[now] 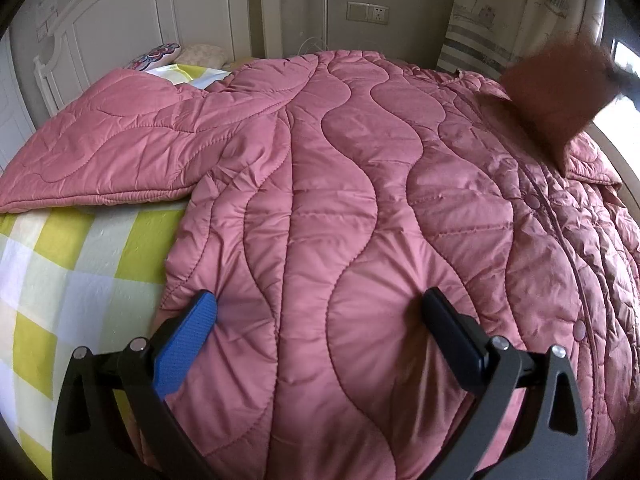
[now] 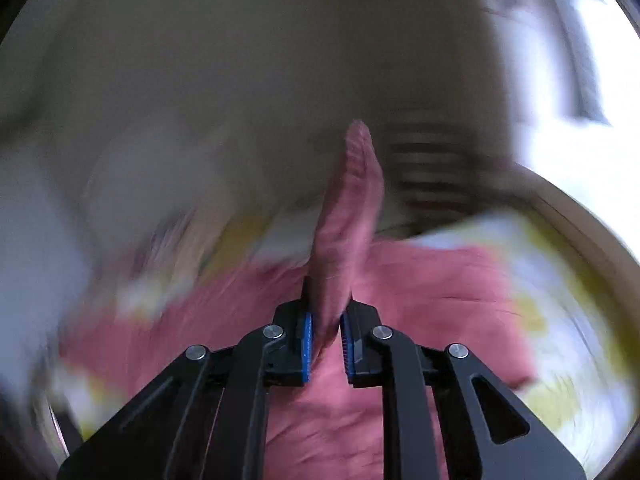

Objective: Fold large clothes
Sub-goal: 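Lay the held sleeve across the coat body and open the right tool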

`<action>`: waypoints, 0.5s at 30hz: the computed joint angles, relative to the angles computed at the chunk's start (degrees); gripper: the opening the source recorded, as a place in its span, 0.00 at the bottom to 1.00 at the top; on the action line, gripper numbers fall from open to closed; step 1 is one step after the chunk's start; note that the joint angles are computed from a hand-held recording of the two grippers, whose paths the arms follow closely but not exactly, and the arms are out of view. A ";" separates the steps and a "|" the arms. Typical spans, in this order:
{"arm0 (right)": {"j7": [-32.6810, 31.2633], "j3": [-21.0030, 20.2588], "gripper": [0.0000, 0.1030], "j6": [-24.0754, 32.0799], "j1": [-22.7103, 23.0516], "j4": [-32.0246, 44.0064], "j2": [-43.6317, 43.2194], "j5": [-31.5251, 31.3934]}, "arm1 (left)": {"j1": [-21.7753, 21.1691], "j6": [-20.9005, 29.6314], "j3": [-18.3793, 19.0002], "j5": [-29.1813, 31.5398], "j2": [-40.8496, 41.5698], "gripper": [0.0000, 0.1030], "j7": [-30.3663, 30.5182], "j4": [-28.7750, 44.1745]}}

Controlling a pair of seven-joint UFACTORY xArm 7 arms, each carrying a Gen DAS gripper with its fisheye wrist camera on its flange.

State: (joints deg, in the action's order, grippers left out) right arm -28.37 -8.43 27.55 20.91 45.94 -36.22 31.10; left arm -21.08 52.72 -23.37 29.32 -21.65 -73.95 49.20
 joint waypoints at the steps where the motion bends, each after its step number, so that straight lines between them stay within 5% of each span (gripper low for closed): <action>1: -0.21 2.23 0.38 1.00 -0.19 -0.13 -0.40 -2.15 | 0.00 -0.11 0.07 0.00 -0.01 0.98 0.01 -0.02; 3: -1.67 5.39 0.86 -1.19 1.23 -2.48 -2.53 -3.98 | -0.01 -0.41 0.20 -0.10 -0.24 0.98 -0.02 -0.25; 5: -0.37 6.54 0.86 -4.78 0.58 -4.92 -4.32 -5.52 | 0.02 -0.62 0.22 -0.18 -0.46 0.98 -0.05 -0.45; 9: 5.83 3.78 0.70 -3.13 -4.01 -5.28 -3.42 -8.08 | 0.22 -0.60 0.10 -0.18 -0.59 0.98 0.00 -0.61; 15: 9.94 -1.62 0.68 -0.80 -12.45 -5.12 5.61 -11.37 | -0.27 1.70 0.06 -1.02 0.94 0.98 1.58 1.82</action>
State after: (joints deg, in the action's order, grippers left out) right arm -18.43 -10.05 26.75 8.46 40.82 -30.61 19.72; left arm -21.36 54.42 -23.31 28.31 -20.71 -72.37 51.02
